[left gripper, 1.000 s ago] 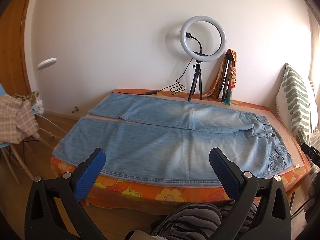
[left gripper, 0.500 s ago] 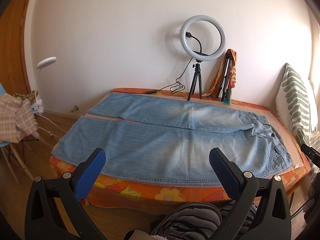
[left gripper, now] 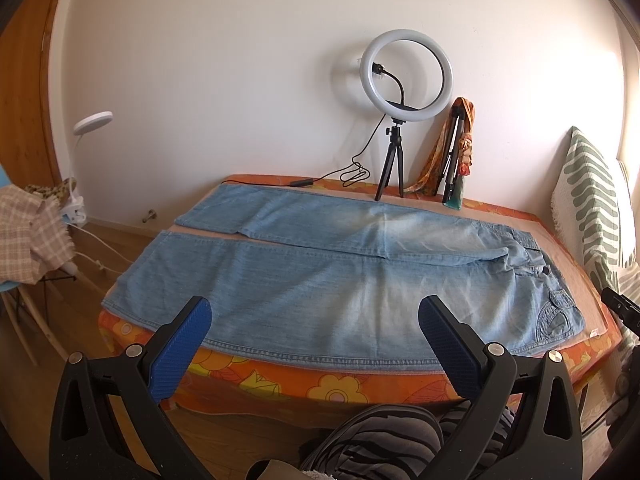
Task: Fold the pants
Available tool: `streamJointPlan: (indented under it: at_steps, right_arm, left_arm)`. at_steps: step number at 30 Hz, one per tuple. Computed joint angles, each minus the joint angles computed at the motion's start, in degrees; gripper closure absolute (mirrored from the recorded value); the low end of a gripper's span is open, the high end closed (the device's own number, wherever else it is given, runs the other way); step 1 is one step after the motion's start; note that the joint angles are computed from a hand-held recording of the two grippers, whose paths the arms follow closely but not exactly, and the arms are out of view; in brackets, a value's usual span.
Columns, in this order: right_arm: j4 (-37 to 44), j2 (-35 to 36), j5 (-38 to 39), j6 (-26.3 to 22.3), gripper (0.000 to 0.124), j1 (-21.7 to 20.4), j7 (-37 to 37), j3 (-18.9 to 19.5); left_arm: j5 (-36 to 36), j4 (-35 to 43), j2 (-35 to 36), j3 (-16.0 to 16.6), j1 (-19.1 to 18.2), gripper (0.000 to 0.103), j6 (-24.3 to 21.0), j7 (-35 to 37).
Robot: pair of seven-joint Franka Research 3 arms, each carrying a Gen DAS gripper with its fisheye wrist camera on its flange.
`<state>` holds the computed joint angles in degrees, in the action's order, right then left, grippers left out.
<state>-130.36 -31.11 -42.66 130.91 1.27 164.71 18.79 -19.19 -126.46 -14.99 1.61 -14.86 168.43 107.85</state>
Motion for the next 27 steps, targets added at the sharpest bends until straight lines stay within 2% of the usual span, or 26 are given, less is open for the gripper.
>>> streamJointPlan:
  at_steps: [16,27]
  right_arm:
    - [0.89,1.12,-0.24,0.15,0.022,0.4,-0.59,-0.62]
    - [5.51,5.16,-1.45,1.35,0.021,0.04,-4.67,-2.72]
  left_arm:
    - [1.82,0.31,0.65,-0.56,0.97,0.0,0.01,-2.06]
    - [8.47,6.47,6.09,-3.44,6.15,0.0,-1.4,-7.1]
